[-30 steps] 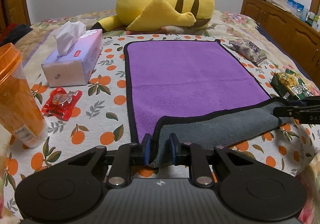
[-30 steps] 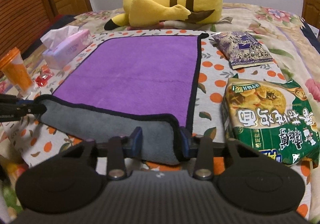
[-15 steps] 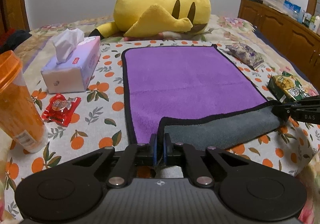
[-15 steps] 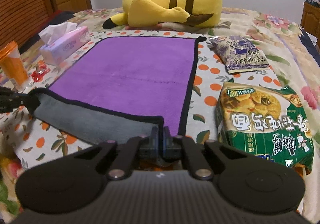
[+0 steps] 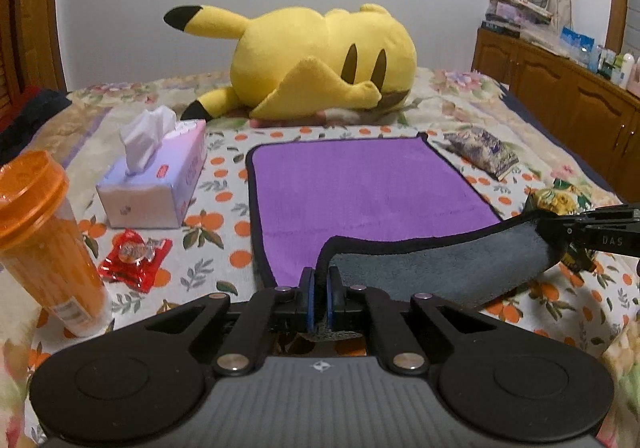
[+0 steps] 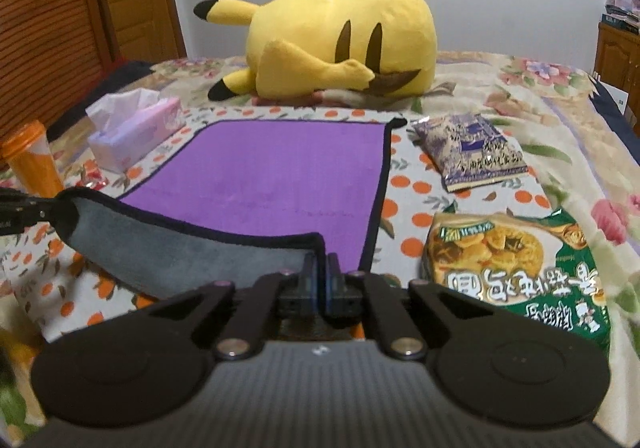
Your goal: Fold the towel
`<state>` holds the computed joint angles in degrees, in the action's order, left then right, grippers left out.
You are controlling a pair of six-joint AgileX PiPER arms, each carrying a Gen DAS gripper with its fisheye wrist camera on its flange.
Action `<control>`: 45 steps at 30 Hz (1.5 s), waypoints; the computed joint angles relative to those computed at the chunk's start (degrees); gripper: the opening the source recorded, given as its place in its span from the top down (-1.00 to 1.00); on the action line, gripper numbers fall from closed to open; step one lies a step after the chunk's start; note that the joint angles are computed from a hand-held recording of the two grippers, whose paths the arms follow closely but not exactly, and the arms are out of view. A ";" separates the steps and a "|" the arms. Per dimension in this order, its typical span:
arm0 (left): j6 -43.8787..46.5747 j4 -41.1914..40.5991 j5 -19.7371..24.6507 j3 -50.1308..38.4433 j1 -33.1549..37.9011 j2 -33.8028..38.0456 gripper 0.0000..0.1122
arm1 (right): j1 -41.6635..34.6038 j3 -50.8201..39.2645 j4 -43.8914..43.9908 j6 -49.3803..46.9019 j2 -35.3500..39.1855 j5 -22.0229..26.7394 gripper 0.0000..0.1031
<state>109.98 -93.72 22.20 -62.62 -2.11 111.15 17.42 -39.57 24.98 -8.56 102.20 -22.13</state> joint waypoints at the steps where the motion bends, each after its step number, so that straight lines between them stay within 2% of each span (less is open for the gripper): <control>1: 0.44 -0.49 0.17 0.05 0.03 -0.10 0.89 | -0.09 0.05 -0.10 0.07 -0.14 -0.22 0.92; 16: 3.88 -4.46 -0.29 -0.97 -0.50 0.34 0.89 | -0.73 -1.20 -1.52 -0.70 0.54 -2.00 0.92; 35: -3.02 2.38 -2.36 -7.90 -2.10 4.95 0.89 | -2.52 -5.76 -2.35 -3.62 4.90 -0.81 0.92; 45: -3.37 1.36 -1.72 -8.80 -2.24 3.26 0.89 | -3.51 -5.75 -5.93 -0.32 1.64 -1.18 0.92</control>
<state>106.60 -92.36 20.49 -71.43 -4.35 114.41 13.91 -45.32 19.05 -8.87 103.84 -23.32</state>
